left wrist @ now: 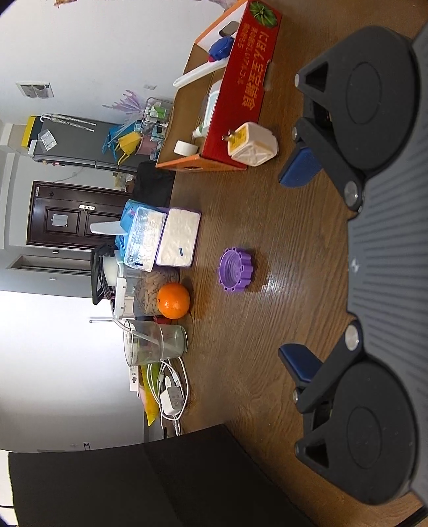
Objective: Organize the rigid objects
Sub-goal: 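Grasp the white ribbed cap with the right gripper while the left approaches the purple cap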
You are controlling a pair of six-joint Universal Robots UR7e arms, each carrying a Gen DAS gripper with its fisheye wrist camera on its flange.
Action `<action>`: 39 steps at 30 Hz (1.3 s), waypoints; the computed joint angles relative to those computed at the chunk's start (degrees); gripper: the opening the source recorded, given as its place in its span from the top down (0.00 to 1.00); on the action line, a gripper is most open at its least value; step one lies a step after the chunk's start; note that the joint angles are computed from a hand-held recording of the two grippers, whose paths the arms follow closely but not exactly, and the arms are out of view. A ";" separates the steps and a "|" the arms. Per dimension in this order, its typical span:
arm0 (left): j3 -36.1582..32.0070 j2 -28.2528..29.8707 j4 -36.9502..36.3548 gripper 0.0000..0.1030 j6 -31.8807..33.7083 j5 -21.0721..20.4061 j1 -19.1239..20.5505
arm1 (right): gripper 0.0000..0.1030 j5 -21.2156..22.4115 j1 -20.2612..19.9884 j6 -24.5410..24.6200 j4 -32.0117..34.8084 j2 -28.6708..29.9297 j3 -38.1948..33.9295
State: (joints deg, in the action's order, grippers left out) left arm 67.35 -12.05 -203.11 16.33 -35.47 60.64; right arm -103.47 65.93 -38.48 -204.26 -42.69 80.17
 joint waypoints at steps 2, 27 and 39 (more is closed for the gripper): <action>-1.21 0.25 0.95 0.00 0.32 -0.43 0.43 | 0.62 0.29 0.05 -0.22 -1.52 0.20 0.24; -30.92 10.66 25.56 0.00 -6.71 -3.11 7.26 | 0.62 -0.13 2.06 2.94 -17.05 3.50 2.09; -49.62 19.37 36.53 0.01 -5.44 -4.20 8.25 | 0.62 -2.41 2.74 2.58 -19.18 4.89 1.05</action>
